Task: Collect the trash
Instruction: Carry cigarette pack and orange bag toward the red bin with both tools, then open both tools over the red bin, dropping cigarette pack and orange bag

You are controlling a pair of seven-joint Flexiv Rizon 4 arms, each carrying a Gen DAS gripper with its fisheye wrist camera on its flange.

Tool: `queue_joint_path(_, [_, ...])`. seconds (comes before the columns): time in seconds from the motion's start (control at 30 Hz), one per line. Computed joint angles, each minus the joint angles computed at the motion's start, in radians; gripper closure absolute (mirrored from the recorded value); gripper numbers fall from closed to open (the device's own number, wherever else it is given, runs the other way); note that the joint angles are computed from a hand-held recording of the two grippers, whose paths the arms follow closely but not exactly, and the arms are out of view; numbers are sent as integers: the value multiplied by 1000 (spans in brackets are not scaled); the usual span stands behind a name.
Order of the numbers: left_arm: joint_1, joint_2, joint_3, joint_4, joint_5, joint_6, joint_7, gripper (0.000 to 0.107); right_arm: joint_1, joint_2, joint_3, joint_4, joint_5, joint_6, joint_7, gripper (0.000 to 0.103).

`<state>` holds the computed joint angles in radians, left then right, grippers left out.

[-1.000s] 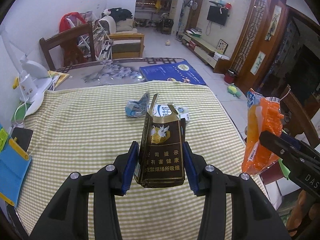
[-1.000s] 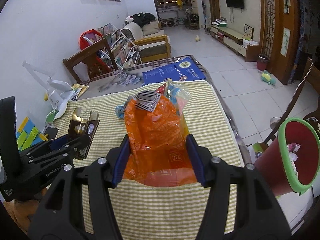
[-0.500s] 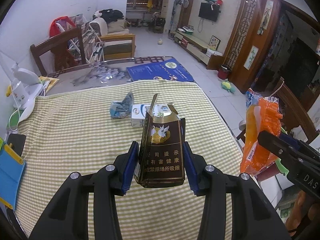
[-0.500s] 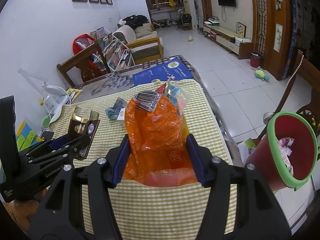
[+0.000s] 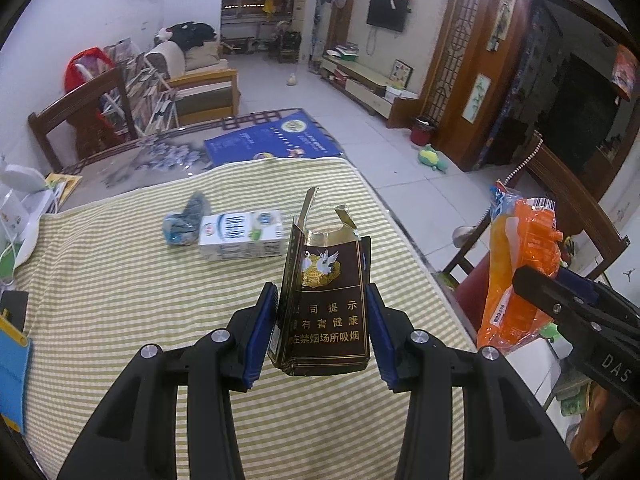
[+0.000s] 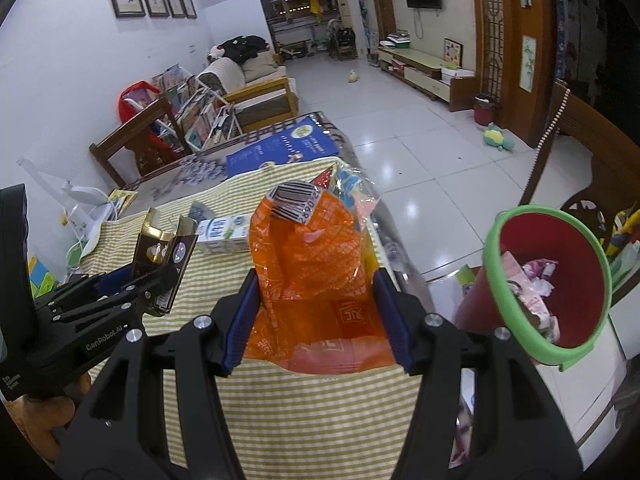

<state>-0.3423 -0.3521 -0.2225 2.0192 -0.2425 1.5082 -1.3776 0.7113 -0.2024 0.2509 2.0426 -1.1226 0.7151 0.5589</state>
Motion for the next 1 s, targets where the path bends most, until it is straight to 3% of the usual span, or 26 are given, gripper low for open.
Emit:
queue_joint_path(0.63, [-274, -110, 144, -231, 204, -102, -284, 65, -163, 273, 63, 296, 32, 78, 10, 48])
queue_joint_path(1.0, [-359, -195, 138, -396, 274, -171, -377, 65, -264, 443, 97, 454, 106, 132, -49, 47])
